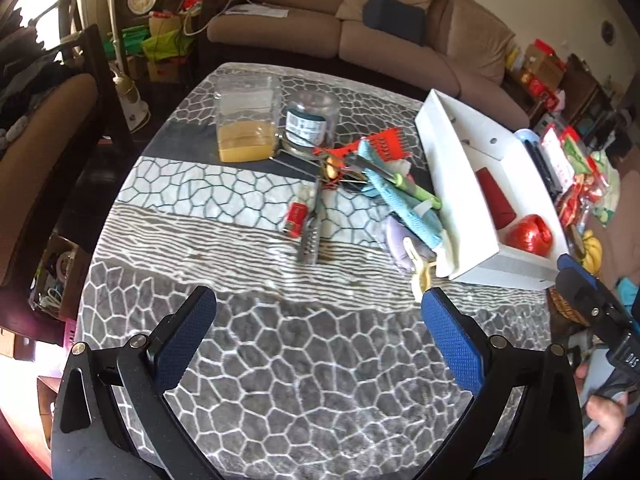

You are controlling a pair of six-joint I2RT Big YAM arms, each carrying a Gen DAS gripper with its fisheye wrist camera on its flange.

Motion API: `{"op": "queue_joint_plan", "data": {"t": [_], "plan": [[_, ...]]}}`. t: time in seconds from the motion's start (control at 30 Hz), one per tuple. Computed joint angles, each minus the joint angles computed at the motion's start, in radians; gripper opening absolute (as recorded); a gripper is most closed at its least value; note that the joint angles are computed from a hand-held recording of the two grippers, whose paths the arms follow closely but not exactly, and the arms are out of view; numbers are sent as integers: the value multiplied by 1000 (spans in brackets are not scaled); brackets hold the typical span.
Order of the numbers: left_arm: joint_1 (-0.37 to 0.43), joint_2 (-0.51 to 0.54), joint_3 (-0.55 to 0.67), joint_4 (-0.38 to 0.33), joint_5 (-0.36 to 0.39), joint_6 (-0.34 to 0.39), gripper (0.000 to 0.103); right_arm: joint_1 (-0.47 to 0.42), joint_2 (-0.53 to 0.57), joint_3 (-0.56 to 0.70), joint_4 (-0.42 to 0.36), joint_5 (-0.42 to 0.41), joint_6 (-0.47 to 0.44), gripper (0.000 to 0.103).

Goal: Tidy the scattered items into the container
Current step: 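Withdraw the right tool and move it toward the blue towel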

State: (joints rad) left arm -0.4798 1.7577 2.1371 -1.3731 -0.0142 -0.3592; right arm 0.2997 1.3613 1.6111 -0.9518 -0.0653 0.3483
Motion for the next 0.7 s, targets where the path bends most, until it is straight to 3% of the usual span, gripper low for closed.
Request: {"op": "queue_joint_plan", "data": {"t": [0.13, 0.33, 0.47, 0.7], "plan": [[34, -44, -110, 69, -35, 28, 103, 47, 51, 27, 2, 19, 4, 103], [64, -42, -192, 141, -6, 45, 103, 91, 120, 42, 24, 50, -24, 103], [72, -3, -190, 166, 30, 29, 103, 104, 159, 43, 58, 81, -75, 103], [71, 81, -143, 215, 95, -9, 103, 85, 279, 135, 47, 116, -170, 103]]}}
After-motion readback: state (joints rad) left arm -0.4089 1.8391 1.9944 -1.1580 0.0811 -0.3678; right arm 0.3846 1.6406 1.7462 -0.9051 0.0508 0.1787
